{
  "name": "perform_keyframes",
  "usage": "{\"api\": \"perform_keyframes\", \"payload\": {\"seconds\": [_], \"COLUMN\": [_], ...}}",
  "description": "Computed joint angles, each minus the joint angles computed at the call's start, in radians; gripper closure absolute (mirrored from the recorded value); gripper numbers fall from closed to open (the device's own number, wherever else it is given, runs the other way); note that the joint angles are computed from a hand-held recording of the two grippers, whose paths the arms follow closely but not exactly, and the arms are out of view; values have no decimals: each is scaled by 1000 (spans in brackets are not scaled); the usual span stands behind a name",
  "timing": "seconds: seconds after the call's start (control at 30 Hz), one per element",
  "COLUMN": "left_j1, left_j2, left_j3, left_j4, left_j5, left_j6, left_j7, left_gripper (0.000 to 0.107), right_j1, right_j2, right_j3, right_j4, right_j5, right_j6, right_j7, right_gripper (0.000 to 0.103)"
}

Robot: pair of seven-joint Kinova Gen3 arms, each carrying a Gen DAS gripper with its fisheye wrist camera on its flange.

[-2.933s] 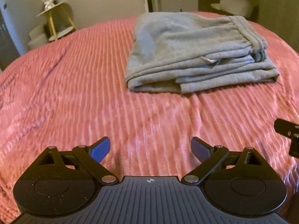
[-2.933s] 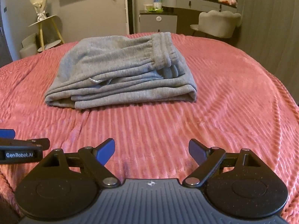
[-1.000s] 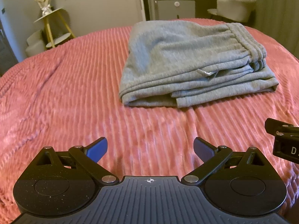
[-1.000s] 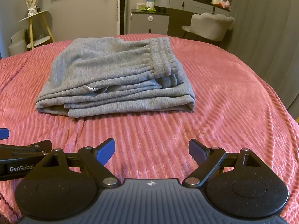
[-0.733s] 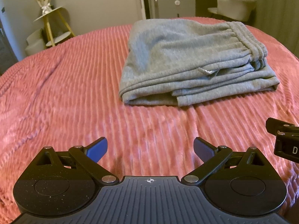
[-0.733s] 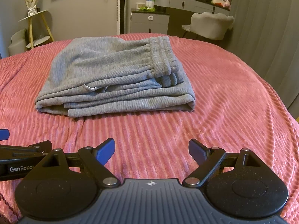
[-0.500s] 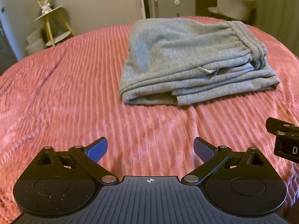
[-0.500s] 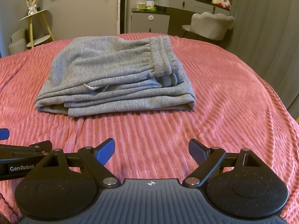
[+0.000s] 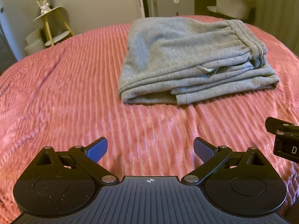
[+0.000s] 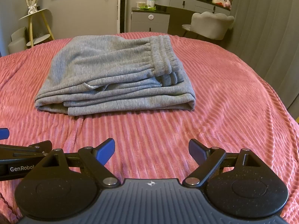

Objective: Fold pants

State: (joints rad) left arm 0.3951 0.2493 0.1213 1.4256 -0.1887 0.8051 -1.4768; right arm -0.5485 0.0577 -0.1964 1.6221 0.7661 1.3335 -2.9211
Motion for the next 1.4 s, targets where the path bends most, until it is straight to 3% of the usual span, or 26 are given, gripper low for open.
{"api": "perform_keyframes", "payload": {"seconds": [1.4], "left_j1": [-8], "left_j2": [13], "left_j3": [0], "left_j4": [-18], "left_j5": [23], "left_j6": [30], "left_j7": [-31], "left_gripper": [6], "right_j1": [3], "right_j2": [2], "right_j3": [2], "right_j4": [2], "right_j5": [-4], "right_j6": [-5], "right_j7": [13], "right_gripper": [17]}}
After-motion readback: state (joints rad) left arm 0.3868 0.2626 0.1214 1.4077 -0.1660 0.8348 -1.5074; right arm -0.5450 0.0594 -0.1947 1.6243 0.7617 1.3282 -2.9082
